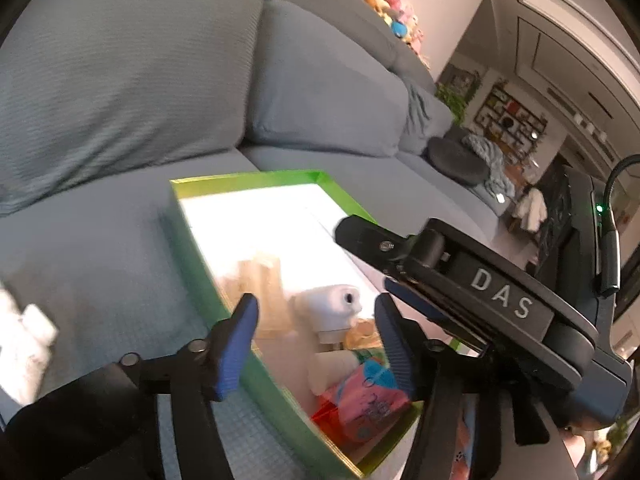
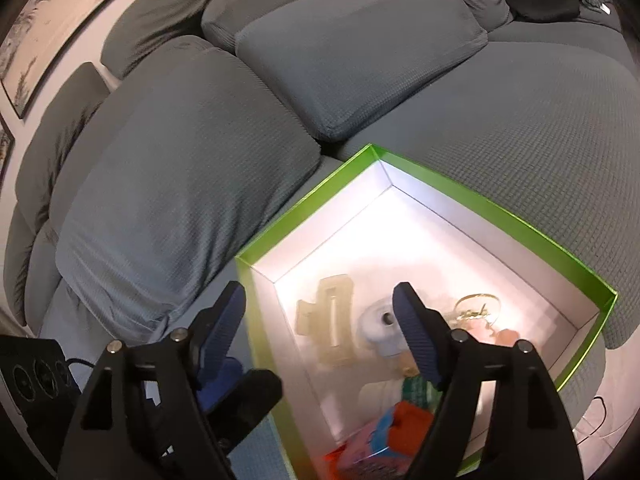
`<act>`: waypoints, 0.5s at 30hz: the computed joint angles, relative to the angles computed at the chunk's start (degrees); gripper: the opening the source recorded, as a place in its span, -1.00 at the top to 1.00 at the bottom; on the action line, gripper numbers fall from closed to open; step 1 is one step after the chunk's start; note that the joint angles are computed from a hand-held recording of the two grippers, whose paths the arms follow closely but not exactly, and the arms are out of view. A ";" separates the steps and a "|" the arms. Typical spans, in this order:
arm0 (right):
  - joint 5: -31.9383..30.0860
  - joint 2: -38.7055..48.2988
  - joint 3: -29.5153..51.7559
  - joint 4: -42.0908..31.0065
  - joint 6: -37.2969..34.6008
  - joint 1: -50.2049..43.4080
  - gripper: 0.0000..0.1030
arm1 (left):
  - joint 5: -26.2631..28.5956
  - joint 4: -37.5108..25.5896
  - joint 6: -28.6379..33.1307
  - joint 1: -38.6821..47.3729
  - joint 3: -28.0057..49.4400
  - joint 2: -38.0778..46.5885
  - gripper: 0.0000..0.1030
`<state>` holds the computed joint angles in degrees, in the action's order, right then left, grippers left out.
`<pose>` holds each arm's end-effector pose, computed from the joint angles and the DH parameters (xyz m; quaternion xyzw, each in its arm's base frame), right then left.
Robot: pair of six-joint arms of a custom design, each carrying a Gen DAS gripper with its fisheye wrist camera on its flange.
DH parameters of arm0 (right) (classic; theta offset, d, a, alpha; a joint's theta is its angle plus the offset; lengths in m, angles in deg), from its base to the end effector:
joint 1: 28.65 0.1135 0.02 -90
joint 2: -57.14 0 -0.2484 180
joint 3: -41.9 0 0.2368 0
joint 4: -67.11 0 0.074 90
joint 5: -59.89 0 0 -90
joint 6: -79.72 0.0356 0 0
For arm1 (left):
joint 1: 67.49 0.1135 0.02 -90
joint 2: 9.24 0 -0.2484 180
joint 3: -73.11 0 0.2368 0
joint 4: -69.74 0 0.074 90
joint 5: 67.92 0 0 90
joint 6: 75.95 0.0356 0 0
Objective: Organize rigid objects
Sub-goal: 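Carry the claw clip into the green box and release it, then withdraw the right gripper and approach the white pill bottle with red text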
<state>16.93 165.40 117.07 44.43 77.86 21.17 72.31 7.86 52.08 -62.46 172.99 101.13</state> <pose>0.2467 0.2517 0.1389 0.3985 0.7892 0.1151 0.4528 0.3696 0.0051 0.2110 0.3165 0.8394 -0.3392 0.2830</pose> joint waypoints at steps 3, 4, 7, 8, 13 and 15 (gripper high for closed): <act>0.17 1.89 3.59 -1.23 -0.94 0.83 -0.57 | -0.73 1.62 -0.51 2.37 -0.73 -1.02 -0.30; -0.17 2.60 4.77 -1.14 -1.71 0.87 -0.57 | -1.03 1.23 -0.34 3.20 -0.19 -0.67 -0.31; -1.58 5.46 9.39 -1.01 -5.04 0.98 -0.59 | -1.71 0.55 -1.43 5.37 1.56 0.76 -0.31; -1.87 6.43 10.89 -1.10 -6.02 1.12 -0.60 | -2.11 -0.07 -1.82 6.25 2.58 1.49 -0.31; -3.34 10.99 17.78 -1.33 -9.99 1.68 -0.66 | -4.18 0.51 -4.31 9.75 5.69 3.88 -0.32; -4.56 13.00 20.87 -2.26 -11.16 1.50 -0.68 | -4.69 0.44 -4.74 11.50 7.12 5.07 -0.32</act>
